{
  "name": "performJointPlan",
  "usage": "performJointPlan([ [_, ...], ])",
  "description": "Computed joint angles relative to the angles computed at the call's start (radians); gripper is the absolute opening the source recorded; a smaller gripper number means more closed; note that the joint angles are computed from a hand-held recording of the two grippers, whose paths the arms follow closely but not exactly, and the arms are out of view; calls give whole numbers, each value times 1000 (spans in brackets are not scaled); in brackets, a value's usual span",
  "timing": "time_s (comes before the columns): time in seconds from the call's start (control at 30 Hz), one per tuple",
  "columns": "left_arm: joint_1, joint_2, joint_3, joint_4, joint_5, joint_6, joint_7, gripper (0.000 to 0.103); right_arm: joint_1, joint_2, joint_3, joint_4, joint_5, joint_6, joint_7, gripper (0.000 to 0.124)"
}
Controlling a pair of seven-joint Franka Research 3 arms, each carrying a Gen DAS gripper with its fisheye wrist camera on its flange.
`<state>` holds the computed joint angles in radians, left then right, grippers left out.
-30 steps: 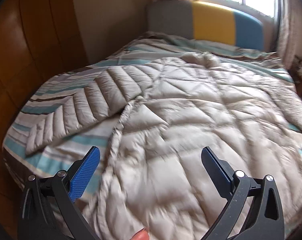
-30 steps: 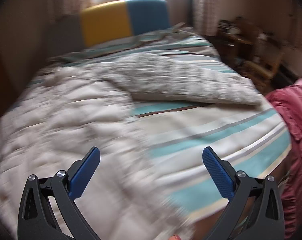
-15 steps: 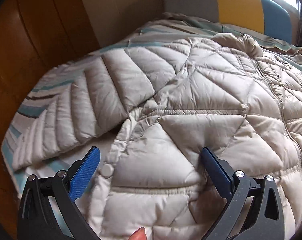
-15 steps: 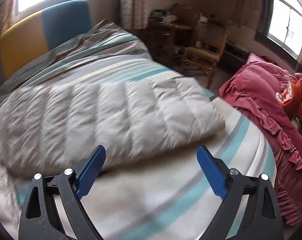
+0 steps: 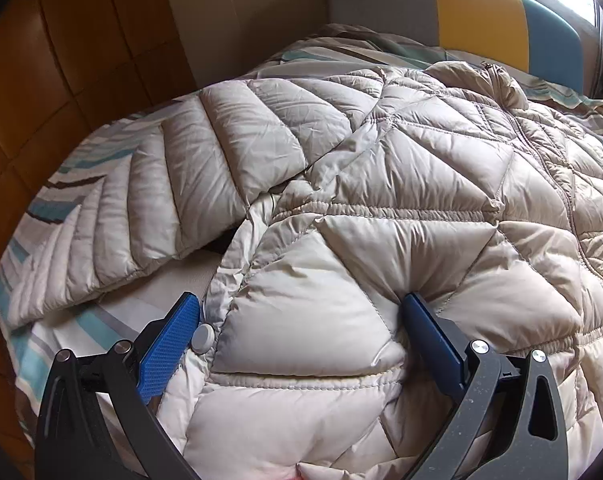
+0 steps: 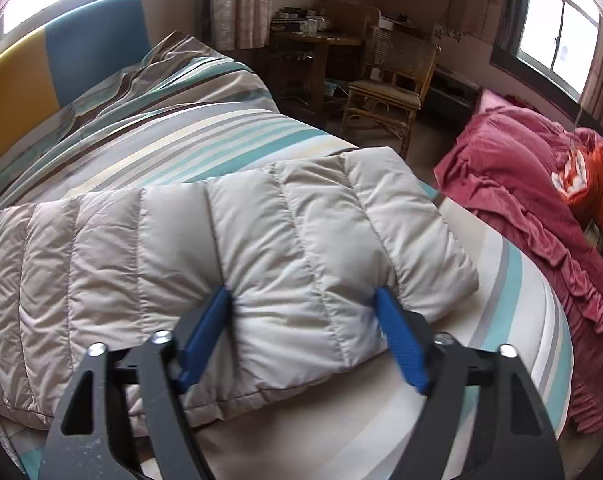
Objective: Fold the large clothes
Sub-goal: 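Grasp the sleeve cuff with the right gripper and lift it, then carry the sleeve across the jacket body with the right gripper and release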
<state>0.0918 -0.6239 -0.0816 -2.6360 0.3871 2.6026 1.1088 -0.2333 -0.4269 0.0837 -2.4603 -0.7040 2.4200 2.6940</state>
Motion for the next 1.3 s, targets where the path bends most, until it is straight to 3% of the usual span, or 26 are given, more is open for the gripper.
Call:
performJointPlan([
  [0.07,-8,5,14,3,-17,1,11,100,4,14,10,11,-25,4,-12,46],
  [0.23,0,9,14,4,-23,7,19,100,25,38,24,32,-86,-16,-19,19],
  [0.3,3,8,13,0,-22,13,17,100,31,38,33,36,-126,-22,3,14],
  [0.73,4,9,9,0,-24,16,15,100,119,-4,110,51,-409,19,126,11],
  [1.03,4,8,9,-1,-26,16,15,100,274,62,180,122,-690,33,116,11],
  [1.3,4,8,10,-2,-25,18,14,100,425,182,147,229,-771,116,6,11],
])
